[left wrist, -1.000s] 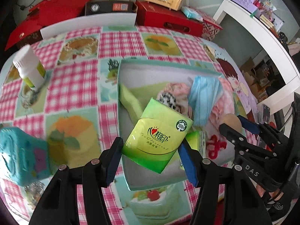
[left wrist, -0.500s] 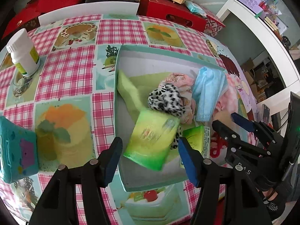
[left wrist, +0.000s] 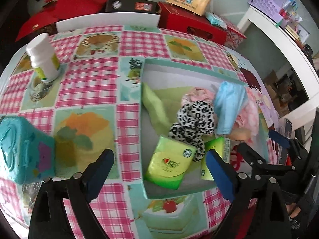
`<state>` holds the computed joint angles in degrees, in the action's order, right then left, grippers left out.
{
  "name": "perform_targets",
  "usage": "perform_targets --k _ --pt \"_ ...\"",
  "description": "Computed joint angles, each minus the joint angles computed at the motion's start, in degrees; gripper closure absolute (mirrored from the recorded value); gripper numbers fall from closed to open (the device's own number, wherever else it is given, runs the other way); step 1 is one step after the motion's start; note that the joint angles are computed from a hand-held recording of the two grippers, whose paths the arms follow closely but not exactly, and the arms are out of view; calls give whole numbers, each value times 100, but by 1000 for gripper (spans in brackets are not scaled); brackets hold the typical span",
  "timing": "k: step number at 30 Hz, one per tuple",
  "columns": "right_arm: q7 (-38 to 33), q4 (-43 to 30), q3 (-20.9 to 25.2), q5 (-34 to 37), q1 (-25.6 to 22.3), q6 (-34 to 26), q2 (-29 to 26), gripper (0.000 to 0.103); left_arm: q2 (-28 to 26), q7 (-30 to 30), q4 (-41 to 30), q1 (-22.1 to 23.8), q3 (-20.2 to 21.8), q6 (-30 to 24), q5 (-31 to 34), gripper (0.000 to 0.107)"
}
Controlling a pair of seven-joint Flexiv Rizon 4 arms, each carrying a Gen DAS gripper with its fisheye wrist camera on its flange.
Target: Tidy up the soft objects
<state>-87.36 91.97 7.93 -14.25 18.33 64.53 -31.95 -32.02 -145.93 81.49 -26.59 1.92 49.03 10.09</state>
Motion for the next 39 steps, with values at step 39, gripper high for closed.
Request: perform_targets --k 39 --pt "385 1404 120 -131 146 256 976 0 832 -1704 -104 -729 -218 -3059 2104 9"
